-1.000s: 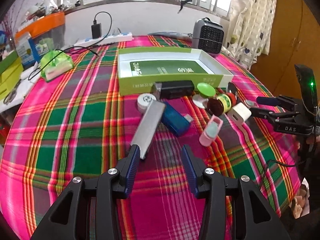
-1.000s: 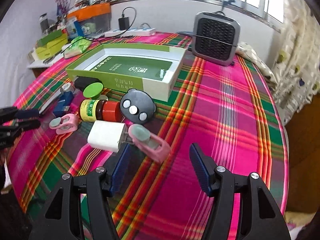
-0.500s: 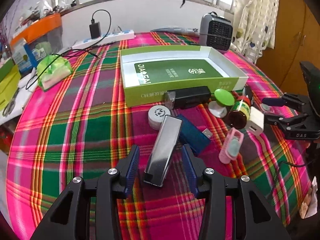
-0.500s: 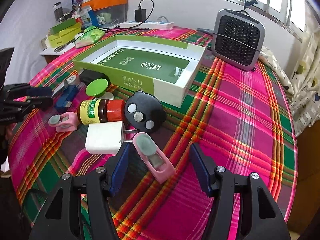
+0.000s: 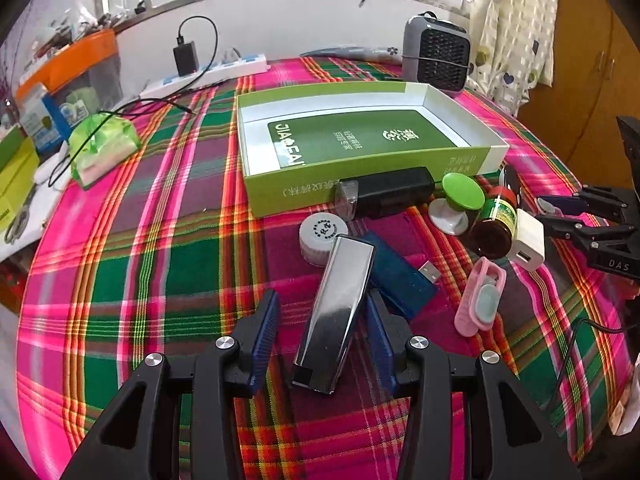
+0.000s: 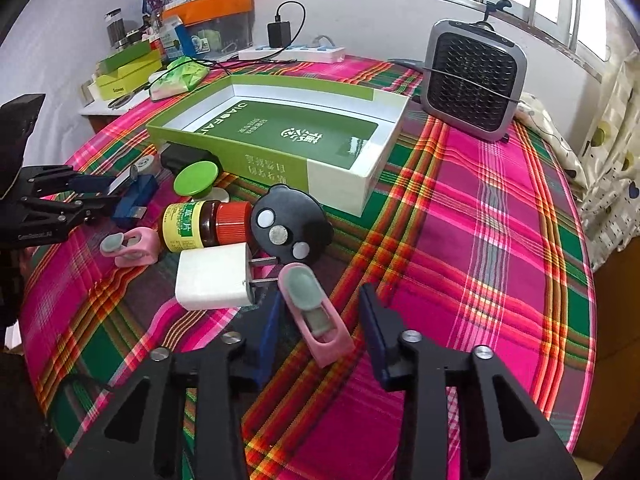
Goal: Organize rigid objects
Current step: 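Grasp the silver USB stick with the left tool while the right tool grasps a pink clip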
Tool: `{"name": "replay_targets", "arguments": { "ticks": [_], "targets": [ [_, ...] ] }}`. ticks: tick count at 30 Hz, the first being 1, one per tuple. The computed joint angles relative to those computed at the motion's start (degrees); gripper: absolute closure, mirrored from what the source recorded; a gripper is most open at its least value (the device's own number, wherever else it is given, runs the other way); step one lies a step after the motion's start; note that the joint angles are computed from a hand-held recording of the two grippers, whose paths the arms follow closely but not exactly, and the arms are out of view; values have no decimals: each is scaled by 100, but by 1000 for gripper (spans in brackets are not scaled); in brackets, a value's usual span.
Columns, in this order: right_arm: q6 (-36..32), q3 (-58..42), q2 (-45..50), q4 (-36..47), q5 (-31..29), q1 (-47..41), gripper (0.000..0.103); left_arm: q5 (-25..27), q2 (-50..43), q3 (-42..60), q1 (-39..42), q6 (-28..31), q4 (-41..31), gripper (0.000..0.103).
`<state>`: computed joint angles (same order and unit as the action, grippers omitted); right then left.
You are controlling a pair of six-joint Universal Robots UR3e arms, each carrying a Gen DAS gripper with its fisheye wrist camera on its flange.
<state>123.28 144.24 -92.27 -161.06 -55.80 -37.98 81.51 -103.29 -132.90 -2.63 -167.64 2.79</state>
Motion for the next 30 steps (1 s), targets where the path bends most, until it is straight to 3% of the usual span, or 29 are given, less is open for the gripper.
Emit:
{"name": "replay_targets", "arguments": {
  "ticks": [5,12,30],
  "targets": [
    [20,106,-119,27,26,-54,82,37,18,-19,13,-57,24,68],
    [55,292,-354,123,68,-147,83,-3,84,-107,66,-91,65,81],
    [200,705,-1316,673,309,-523,84,-115,460,-215,143,-119,-103,81]
  ]
}}
